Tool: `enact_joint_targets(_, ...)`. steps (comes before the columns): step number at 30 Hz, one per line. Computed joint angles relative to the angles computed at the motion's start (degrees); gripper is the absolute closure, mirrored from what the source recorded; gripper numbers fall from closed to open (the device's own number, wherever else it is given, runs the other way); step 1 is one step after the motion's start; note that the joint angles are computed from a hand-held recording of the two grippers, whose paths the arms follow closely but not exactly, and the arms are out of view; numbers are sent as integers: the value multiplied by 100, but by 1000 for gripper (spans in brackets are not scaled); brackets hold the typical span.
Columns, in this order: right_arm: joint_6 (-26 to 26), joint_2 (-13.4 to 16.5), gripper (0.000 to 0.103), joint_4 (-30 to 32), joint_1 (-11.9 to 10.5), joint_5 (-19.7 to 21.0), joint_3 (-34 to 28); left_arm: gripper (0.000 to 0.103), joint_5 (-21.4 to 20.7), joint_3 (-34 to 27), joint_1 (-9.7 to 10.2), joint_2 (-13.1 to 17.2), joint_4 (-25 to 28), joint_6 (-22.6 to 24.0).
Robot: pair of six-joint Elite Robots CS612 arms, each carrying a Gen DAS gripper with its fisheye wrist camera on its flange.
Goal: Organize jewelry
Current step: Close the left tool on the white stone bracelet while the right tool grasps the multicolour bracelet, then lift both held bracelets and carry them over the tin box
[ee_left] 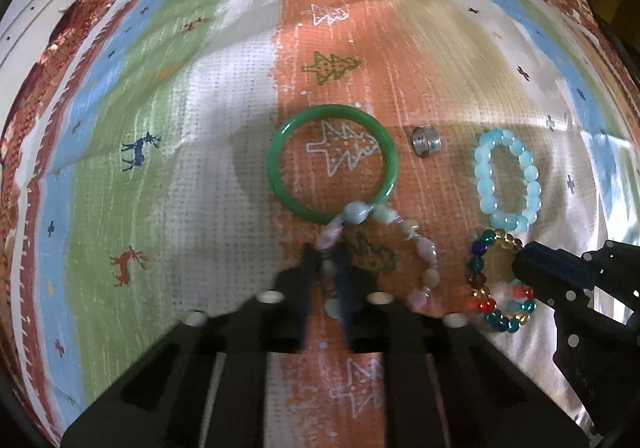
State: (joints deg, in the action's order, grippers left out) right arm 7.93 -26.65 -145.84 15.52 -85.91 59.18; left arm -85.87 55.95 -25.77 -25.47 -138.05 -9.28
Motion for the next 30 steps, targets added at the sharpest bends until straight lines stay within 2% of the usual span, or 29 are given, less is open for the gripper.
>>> enact_joint_targets(5,78,-48,93,-49,-27,154,81,96,-159,40,24,-45,19,15)
enact_joint_targets(14,54,-243,93,-456,1,271,307,96,-385,384,1,-305,-515,81)
enact_joint_targets(22,-16,-365,93,-671,34,163,486,96,-416,572,-26,-433,-667,129)
enact_joint_targets(30,18,-515,93,-976,45,99,686,96,-529,811,-24,-601,-1033,73)
